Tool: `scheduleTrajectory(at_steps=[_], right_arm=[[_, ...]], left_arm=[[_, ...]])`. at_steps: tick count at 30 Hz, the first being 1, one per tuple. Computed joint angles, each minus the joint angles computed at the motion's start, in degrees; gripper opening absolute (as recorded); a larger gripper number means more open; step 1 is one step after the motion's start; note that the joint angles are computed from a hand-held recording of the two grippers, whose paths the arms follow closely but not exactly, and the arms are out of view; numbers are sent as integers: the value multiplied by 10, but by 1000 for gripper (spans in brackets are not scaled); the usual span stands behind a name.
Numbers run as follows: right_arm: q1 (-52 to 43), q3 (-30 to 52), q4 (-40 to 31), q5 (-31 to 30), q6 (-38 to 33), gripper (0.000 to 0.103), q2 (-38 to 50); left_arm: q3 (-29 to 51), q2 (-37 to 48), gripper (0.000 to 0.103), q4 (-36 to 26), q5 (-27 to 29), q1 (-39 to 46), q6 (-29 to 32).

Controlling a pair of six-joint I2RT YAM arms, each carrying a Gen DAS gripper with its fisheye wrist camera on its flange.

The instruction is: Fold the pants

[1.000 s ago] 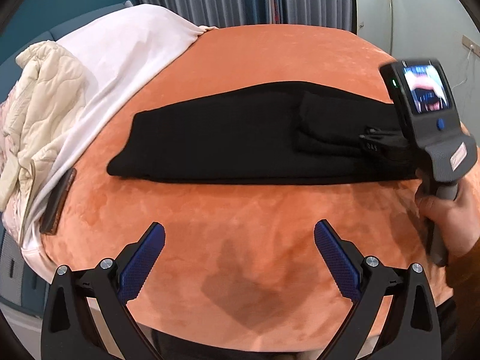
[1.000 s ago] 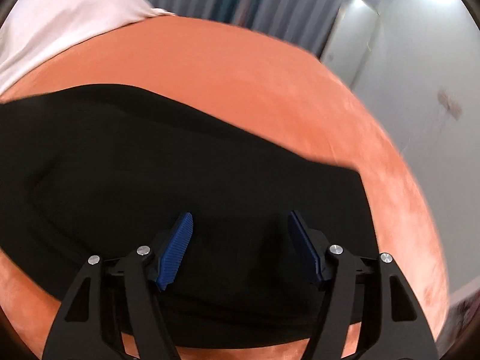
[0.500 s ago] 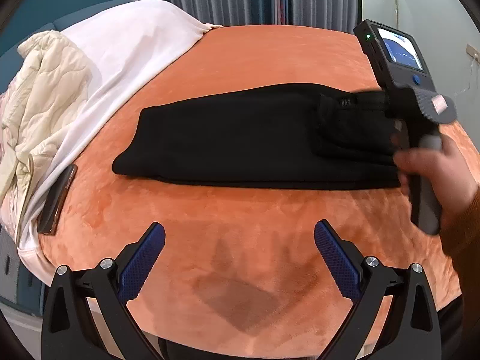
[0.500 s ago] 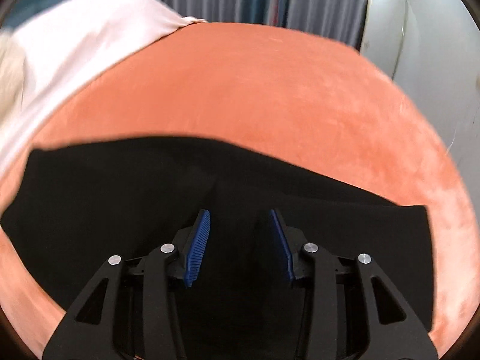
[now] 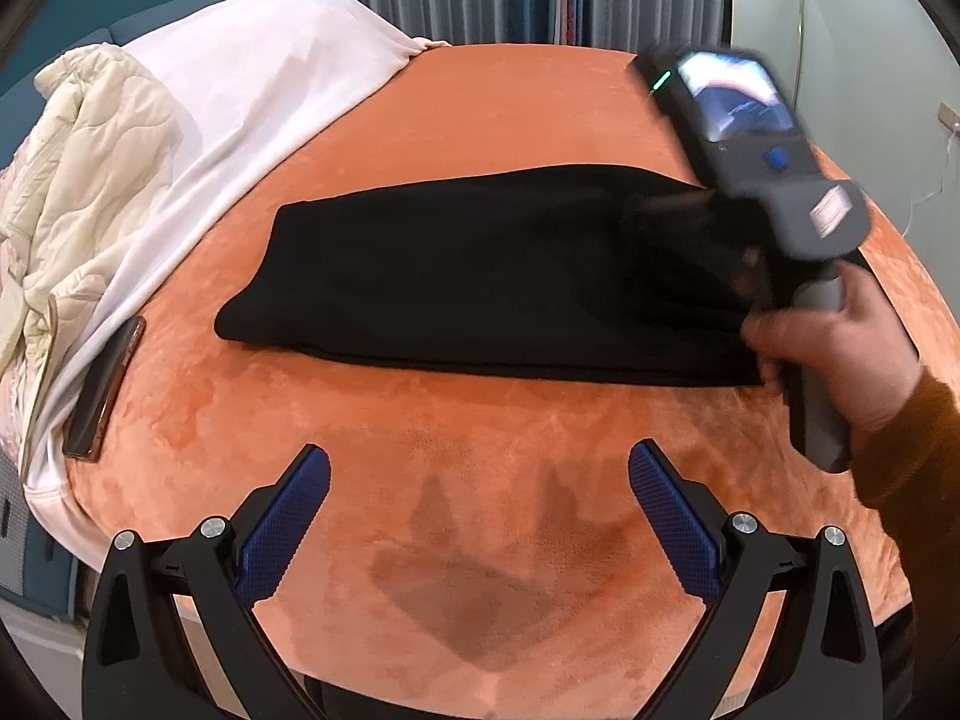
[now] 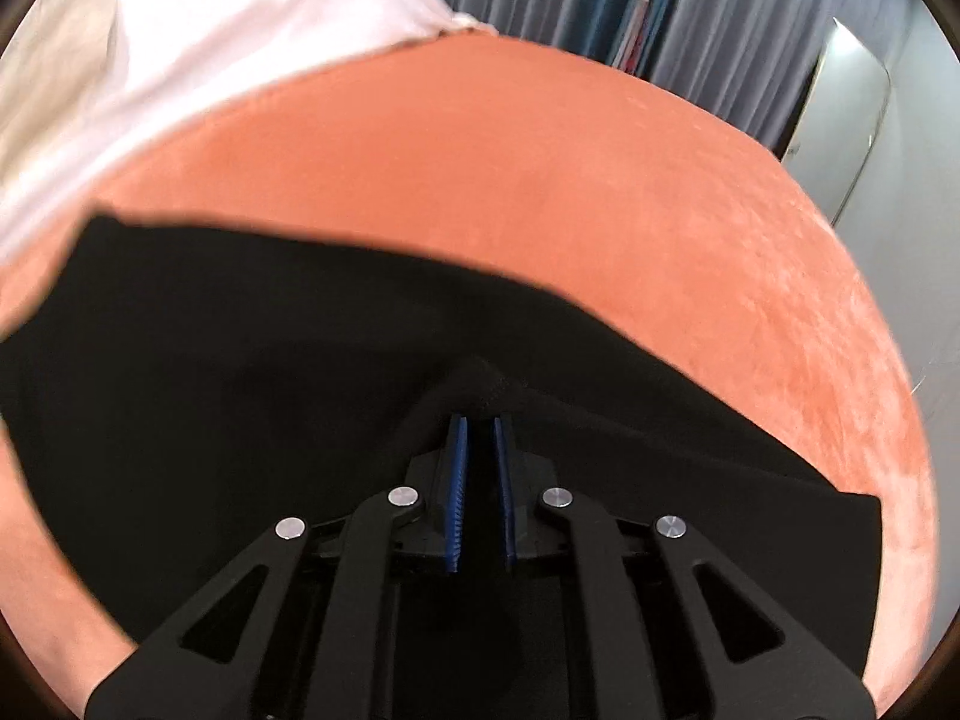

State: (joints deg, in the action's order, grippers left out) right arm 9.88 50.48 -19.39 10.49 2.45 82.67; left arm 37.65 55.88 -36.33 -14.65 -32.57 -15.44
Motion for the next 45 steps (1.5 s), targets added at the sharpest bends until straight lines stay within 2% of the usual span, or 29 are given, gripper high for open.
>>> scheduleTrajectory(at_steps=[3,6,7,8,9,10,12,16,18,21,22,23,26,29,31,33,35,36,37,38,39,40,43,45], right_arm=[[-44,18,-21,-57,37,28,-8],[-38,0,-29,-59,38,32,-21],[-32,-16,-24,-58,41,45,-42],[-25,-30,-17,-58,47,69,-61],[-20,-41,-13,-59,48,77,-76],[-8,-47,-7,-55,48,81,-84],[14,-56,-12,-37,43,81,-94],[71,-46,-10,47,35,81,-27],[74,-73,28,54,30,82,-16],[43,-86,48,19,37,60,-25],[26,-80,45,3,36,47,-27],[14,-76,42,-13,37,38,-29],[-20,-57,20,-73,45,23,-30],[-2,-42,2,-95,60,21,-41],[28,-35,2,-86,70,21,-34],[60,-17,3,-70,67,21,20],[91,-38,39,-17,70,22,13],[95,-52,46,-15,77,24,-14],[91,-65,50,-27,85,36,-42],[81,-88,53,-42,99,62,-93],[74,-112,49,-31,106,75,-149],[71,-136,38,-3,105,92,-210],[51,-177,-13,50,54,92,-330],[25,-202,-62,84,13,92,-407]], left_arm=[[-1,1,97,-2,-13,-4,2],[-2,3,97,-4,-14,0,4],[-2,2,97,-4,-13,1,5],[-4,0,97,-3,-12,4,8],[-4,0,97,-3,-13,5,9],[-6,3,97,0,-12,10,11],[-7,13,97,6,-6,19,12],[-16,11,97,12,16,54,23],[-24,2,97,14,24,73,37],[-33,7,97,25,32,110,61],[-34,11,97,30,41,128,68],[-36,12,97,33,51,142,73],[-37,13,97,40,78,174,82],[-36,12,97,42,82,177,83],[-35,15,97,46,75,172,86],[-34,16,97,46,67,167,86],[-34,15,97,49,66,171,92],[-34,17,97,51,67,178,97],[-34,21,97,53,77,194,103],[-34,24,97,55,95,212,107],[-32,32,97,60,126,242,113],[-23,56,97,67,182,290,115],[16,156,97,94,297,394,87],[42,219,97,120,330,433,56]])
